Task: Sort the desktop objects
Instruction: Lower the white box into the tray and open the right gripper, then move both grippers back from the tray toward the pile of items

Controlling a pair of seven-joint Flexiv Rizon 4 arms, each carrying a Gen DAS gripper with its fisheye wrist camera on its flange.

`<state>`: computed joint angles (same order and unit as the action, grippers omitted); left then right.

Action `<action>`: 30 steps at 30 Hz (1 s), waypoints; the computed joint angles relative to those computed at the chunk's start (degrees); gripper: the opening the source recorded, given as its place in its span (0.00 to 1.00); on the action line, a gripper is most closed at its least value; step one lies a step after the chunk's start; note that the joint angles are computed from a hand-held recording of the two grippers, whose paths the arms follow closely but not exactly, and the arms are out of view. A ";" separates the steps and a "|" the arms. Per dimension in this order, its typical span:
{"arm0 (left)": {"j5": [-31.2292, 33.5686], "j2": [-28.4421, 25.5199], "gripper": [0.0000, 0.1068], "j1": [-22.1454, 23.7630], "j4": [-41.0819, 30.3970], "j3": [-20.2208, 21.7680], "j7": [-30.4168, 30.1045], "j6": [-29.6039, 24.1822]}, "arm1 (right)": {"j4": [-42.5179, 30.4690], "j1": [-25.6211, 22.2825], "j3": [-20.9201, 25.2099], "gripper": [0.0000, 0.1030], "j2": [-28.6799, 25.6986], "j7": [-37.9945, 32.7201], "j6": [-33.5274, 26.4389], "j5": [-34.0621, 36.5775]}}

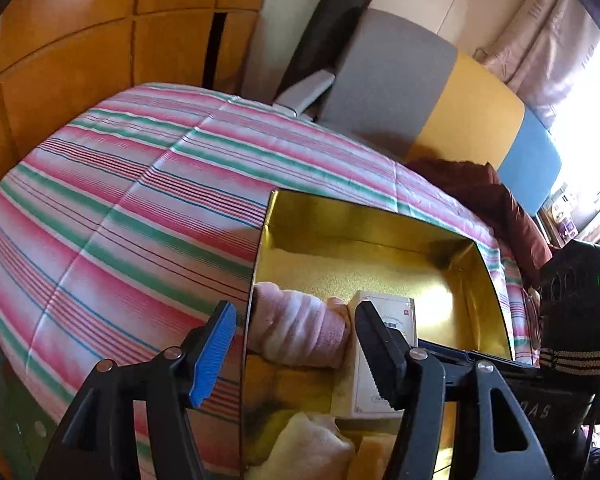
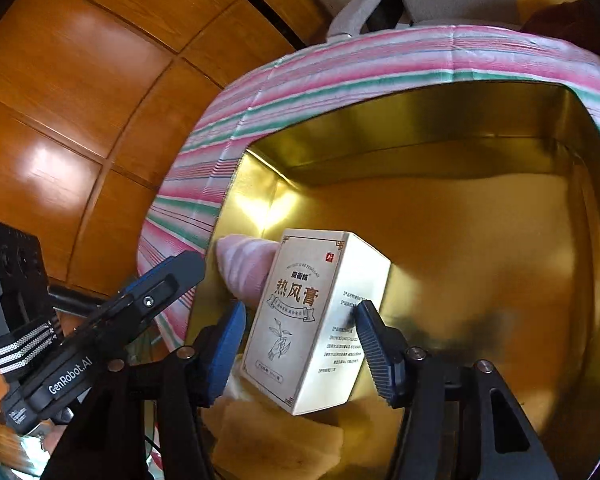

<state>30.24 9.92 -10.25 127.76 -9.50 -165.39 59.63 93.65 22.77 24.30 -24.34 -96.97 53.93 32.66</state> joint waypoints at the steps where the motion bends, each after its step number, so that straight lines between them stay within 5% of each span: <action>1: 0.34 0.51 0.59 -0.04 0.09 -0.23 -0.67 -0.24 | 0.04 -0.51 0.37 0.58 0.25 -0.64 -0.07 0.75; 7: 2.71 2.59 0.59 -0.30 -0.61 -2.58 -3.45 -1.85 | 4.50 -1.06 -0.24 0.60 5.39 -3.46 4.22 1.36; 17: 3.97 -2.15 0.57 -2.96 -4.63 -3.96 -3.01 3.40 | 18.49 0.00 -5.25 0.62 16.70 -0.64 15.87 -9.93; 25: 2.31 -9.88 0.58 -8.85 -11.89 -2.61 3.11 5.81 | 22.36 -4.09 -9.86 0.62 22.64 -0.43 12.65 -11.92; 30: -2.83 -15.76 0.58 -12.62 -16.19 -1.66 10.30 7.80 | 26.07 -7.42 -13.60 0.62 25.78 4.52 12.26 -19.71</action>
